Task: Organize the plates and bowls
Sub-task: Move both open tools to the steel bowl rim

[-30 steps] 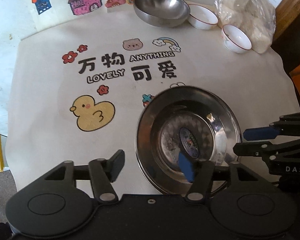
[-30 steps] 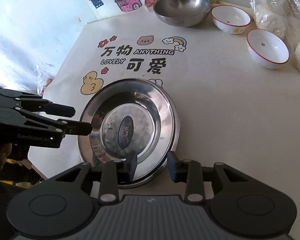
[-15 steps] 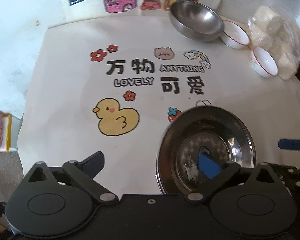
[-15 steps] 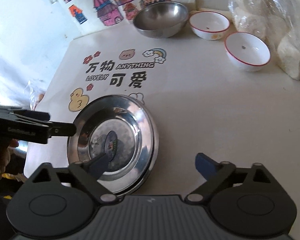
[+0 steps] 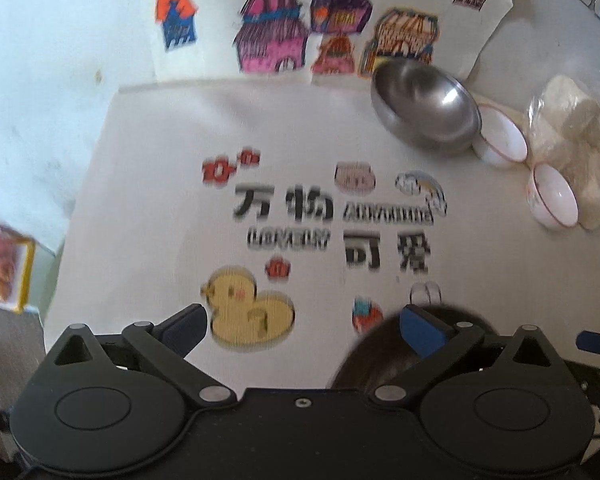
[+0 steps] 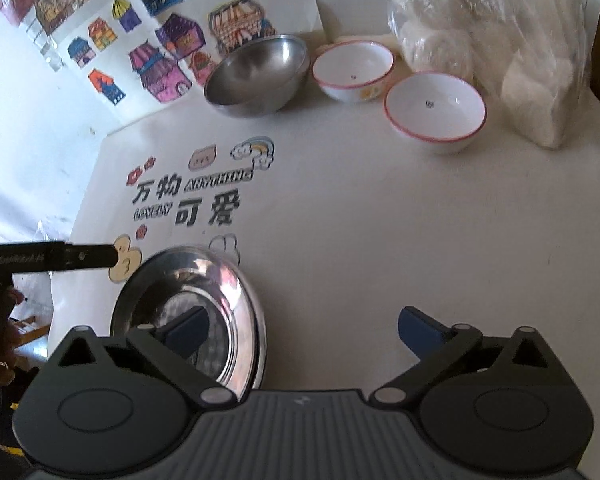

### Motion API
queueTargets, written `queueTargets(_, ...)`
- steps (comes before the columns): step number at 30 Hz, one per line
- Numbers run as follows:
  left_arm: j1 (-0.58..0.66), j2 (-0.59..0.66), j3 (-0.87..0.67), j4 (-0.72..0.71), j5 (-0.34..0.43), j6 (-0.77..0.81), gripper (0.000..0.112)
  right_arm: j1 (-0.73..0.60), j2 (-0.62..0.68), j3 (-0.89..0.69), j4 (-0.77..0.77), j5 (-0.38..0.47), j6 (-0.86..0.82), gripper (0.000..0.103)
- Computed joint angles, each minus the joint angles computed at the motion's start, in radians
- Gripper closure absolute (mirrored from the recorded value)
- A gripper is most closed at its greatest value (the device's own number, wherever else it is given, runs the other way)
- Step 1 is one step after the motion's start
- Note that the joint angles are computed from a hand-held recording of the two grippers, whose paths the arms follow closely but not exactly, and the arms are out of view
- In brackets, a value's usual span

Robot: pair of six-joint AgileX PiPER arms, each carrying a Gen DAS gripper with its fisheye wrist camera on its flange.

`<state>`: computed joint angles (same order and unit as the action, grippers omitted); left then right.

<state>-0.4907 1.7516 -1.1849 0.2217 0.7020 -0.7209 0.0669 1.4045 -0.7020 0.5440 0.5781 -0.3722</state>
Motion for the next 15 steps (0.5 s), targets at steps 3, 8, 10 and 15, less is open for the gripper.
queueTargets(3,0.001,0.052,-0.087,0.036,0.021,-0.006,0.010,-0.025,0.028,-0.020,0.052,-0.006,-0.058,0.000)
queueTargets(8,0.010,0.177,-0.291,0.064,0.074,0.021,0.010,-0.064,0.100,-0.068,0.196,-0.030,-0.177,0.000)
queueTargets(10,0.015,0.234,-0.388,0.069,0.101,0.057,0.010,-0.077,0.147,-0.106,0.269,-0.024,-0.228,0.000)
queueTargets(15,0.031,0.400,-0.664,0.065,0.183,0.160,0.010,-0.075,0.270,-0.221,0.399,-0.042,-0.284,0.000)
